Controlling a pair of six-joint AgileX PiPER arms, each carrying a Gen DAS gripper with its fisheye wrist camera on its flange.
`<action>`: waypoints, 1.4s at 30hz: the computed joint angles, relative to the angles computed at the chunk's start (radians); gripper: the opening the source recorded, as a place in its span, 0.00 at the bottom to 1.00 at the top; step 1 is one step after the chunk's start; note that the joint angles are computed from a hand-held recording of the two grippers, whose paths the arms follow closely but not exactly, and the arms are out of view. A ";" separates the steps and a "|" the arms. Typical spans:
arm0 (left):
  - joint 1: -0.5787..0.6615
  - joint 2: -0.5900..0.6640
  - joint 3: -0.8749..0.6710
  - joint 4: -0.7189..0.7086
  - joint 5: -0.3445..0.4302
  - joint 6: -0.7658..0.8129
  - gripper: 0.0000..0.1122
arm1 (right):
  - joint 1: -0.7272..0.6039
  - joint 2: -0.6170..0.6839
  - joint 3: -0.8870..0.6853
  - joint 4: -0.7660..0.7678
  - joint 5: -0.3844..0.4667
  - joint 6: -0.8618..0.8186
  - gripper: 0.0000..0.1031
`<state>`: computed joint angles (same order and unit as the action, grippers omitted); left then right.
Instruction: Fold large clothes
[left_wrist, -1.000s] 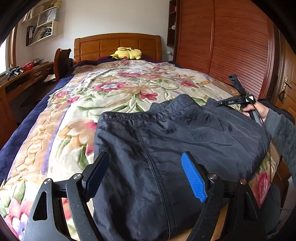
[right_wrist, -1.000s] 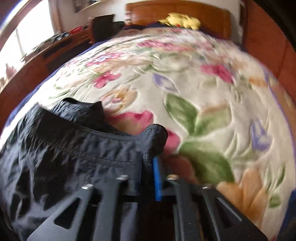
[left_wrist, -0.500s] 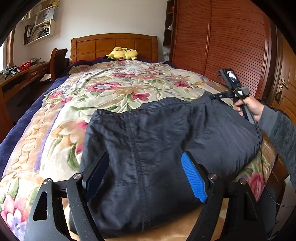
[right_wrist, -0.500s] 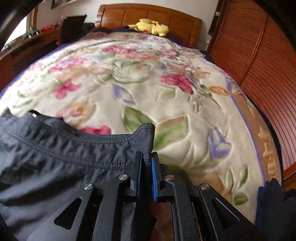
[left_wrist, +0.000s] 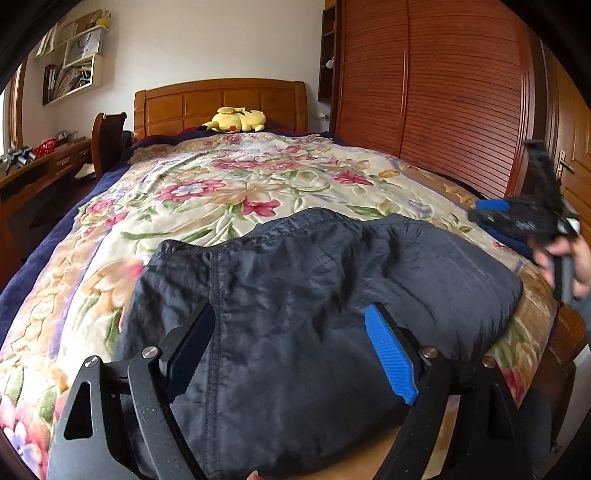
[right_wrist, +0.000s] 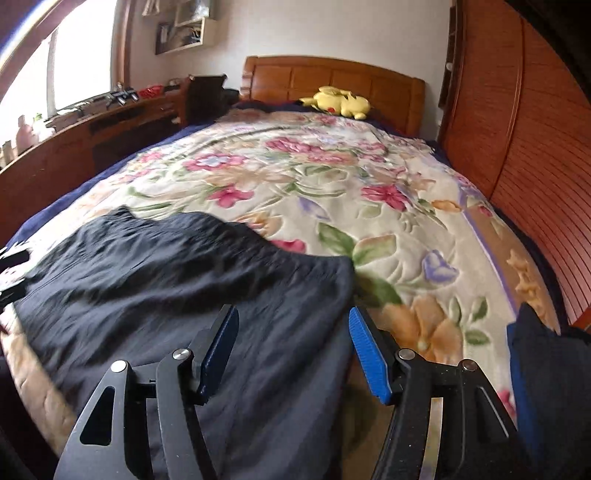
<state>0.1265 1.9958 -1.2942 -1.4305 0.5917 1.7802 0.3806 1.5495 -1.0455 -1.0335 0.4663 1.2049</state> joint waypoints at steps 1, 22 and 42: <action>-0.004 -0.001 0.007 -0.009 0.006 0.007 0.75 | 0.026 -0.022 0.034 -0.048 0.020 0.064 0.62; -0.063 0.007 0.149 -0.141 -0.015 0.233 0.75 | 0.360 -0.152 0.308 -0.199 0.380 0.680 0.74; -0.083 0.040 0.164 -0.155 -0.038 0.289 0.77 | 0.216 -0.075 0.316 -0.207 0.130 0.852 0.79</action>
<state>0.0433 2.0358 -1.1301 -1.5856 0.5539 2.0688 0.5963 1.4745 -0.7293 -1.2410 0.5965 2.0572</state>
